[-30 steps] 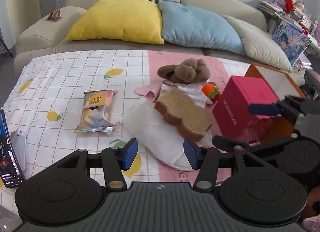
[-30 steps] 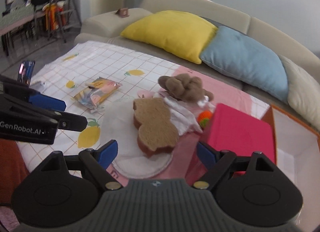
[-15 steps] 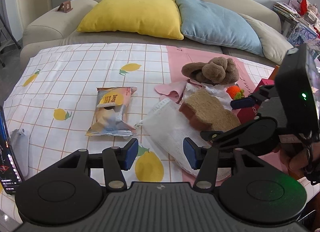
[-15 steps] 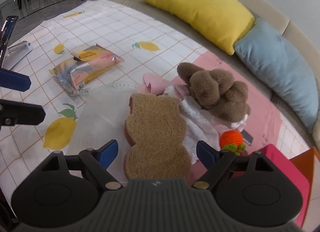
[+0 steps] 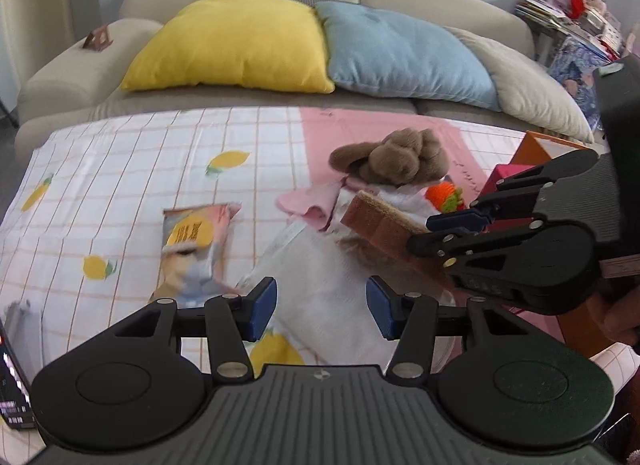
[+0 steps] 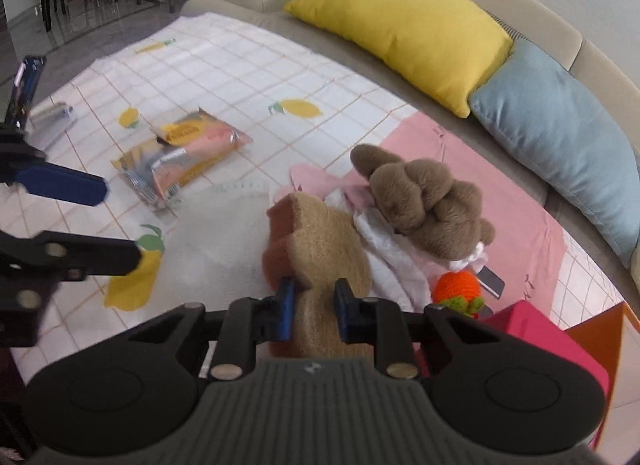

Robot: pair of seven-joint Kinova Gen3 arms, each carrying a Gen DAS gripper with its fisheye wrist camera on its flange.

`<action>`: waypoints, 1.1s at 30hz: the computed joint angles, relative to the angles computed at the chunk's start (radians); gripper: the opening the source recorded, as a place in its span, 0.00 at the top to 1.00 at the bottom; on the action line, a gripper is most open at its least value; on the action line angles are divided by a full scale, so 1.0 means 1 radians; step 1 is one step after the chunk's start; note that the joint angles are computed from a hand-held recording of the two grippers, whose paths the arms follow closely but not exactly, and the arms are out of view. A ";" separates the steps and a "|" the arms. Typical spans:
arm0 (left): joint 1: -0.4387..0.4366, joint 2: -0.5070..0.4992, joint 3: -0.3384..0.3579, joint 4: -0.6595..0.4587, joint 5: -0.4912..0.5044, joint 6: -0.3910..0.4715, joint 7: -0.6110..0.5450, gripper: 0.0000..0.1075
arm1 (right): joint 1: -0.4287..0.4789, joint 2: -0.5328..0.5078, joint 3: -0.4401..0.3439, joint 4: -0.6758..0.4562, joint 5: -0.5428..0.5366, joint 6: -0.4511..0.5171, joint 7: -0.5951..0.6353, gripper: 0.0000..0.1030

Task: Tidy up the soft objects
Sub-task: 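Grasp the bear-shaped sponge with the right tool while the left tool grasps the brown plush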

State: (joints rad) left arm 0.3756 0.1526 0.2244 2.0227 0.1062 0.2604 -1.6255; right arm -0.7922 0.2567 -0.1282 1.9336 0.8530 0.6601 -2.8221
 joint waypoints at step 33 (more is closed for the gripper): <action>0.335 0.393 -0.149 -0.476 -0.374 0.133 -0.271 0.41 | 0.383 -0.471 -0.163 0.247 -0.157 -0.056 -0.251 0.39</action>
